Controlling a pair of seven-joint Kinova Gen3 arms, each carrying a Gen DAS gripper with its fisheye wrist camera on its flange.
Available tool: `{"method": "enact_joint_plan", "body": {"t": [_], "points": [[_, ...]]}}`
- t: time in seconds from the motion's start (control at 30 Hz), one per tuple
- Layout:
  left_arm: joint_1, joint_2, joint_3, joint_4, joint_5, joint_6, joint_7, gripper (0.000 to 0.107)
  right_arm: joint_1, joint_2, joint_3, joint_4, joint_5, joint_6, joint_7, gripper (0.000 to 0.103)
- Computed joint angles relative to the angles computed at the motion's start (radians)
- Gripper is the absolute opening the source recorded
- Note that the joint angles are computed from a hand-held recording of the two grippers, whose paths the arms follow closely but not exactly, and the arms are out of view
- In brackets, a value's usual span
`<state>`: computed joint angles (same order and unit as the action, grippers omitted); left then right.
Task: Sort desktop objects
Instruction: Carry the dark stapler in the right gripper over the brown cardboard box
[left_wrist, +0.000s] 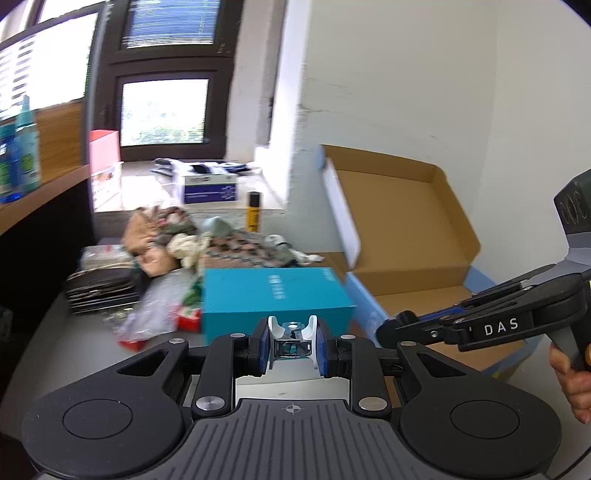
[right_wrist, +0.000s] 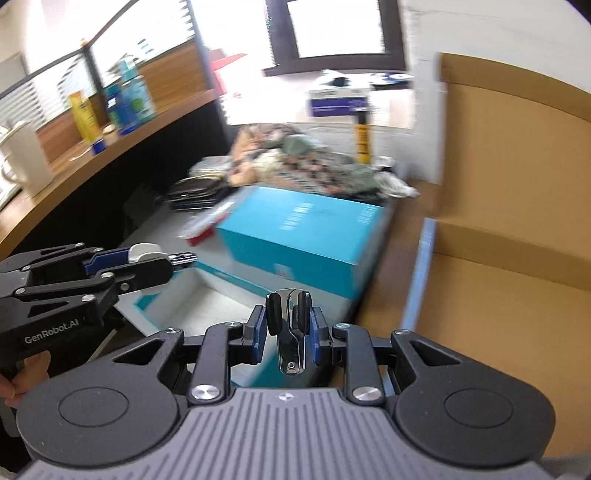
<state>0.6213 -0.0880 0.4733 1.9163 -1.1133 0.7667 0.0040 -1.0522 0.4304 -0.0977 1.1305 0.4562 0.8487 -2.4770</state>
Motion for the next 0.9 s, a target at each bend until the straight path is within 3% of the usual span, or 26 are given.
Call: {"method": "enact_joint_plan", "body": {"t": [0.13,0.4,0.6,0.9], "points": [[0.037,0.057,0.017,-0.034,-0.071,0.04,0.063,0.027,-0.011,-0.068,0.03,0.118,0.058,-0.006,-0.125,0.028],[0.136,0.119,-0.057,-0.083,-0.13,0.025,0.101,0.027,0.057,-0.12,0.0,0.256,0.154,-0.039,-0.284,0.028],[0.167,0.138,-0.094,-0.099,-0.144,0.015,0.104,0.027,0.128,-0.055,-0.001,0.215,0.132,-0.068,-0.232,0.028],[0.161,0.146,-0.125,-0.107,-0.129,-0.02,0.081,0.027,0.209,0.099,0.03,0.013,-0.024,-0.059,-0.061,0.028]]}}
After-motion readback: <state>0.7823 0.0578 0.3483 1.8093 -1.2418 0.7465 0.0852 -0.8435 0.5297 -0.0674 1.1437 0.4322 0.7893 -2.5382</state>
